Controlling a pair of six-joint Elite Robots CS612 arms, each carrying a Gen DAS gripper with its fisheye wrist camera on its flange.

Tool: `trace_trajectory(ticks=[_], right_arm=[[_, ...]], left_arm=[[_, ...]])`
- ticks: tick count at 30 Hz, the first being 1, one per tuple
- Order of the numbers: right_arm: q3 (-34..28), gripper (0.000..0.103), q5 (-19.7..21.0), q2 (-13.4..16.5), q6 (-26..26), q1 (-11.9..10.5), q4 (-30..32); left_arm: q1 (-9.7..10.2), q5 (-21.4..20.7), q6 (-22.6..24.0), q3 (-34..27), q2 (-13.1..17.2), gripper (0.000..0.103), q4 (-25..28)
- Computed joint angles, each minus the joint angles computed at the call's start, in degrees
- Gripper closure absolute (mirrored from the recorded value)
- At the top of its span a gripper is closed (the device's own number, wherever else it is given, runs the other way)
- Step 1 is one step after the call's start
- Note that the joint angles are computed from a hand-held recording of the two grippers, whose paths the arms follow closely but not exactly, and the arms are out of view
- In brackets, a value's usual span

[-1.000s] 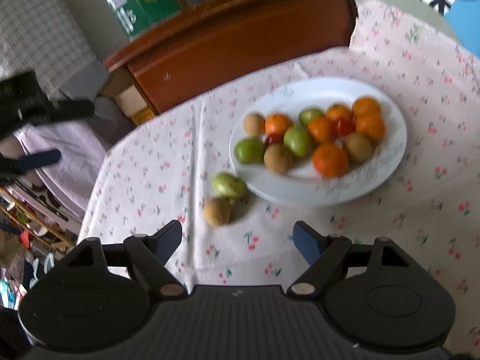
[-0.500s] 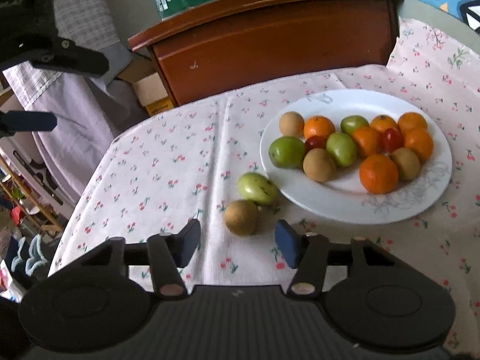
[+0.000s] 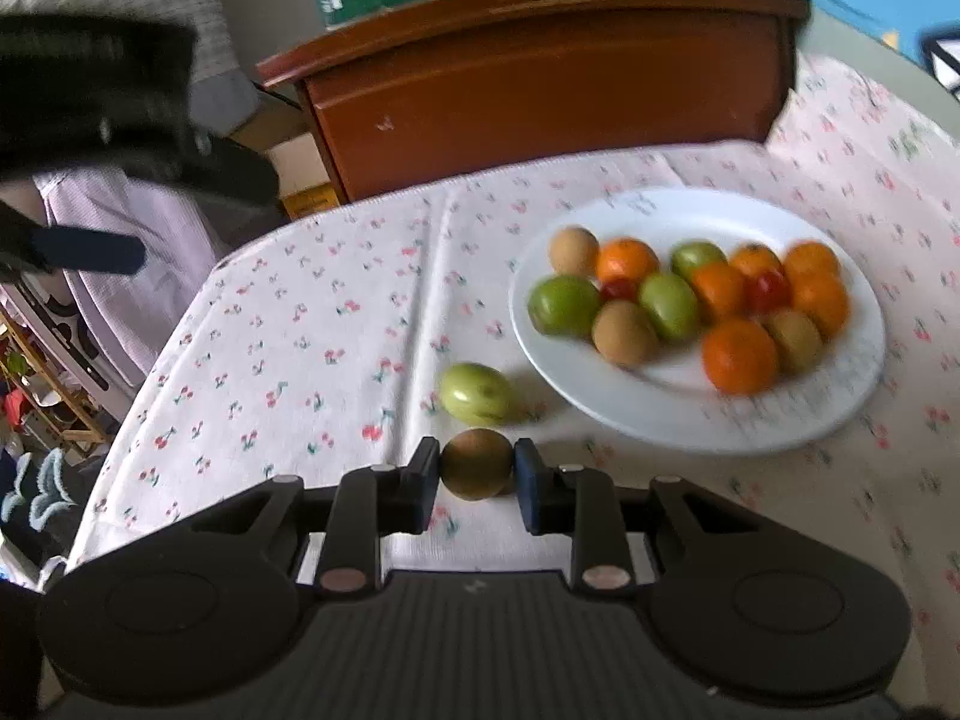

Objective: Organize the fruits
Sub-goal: 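Grasp a green fruit with the left tool while the right tool grasps a kiwi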

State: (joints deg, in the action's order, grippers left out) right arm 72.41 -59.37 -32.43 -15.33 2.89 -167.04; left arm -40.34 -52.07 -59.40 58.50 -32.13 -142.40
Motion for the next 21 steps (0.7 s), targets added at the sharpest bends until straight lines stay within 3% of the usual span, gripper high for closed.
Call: trace_trajectory(ticks=[7, 11, 17, 21], right_arm=[[1.6, 0.077, -1.3, -2.6, -1.0, -1.3, 5.5], [2.6, 0.077, -1.5, -3.7, -0.3, -2.2, 5.8], [2.7, 0.077, -1.3, -3.5, 3.8, -3.2, 4.6], [2.4, 0.077, -1.1, -3.3, 4.8, -3.5, 5.6]], left_arm=[[0.41, -5.0, 2.9, -1.6, 1.7, 0.014, 0.7], [0.26, -6.8, 5.9, -2.2, 2.9, 0.014, -1.7], [-0.43, -4.7, 11.1, -4.6, 5.1, 0.014, -2.0], [-0.40, -4.8, 11.9, -5.5, 6.1, 0.016, -3.3]])
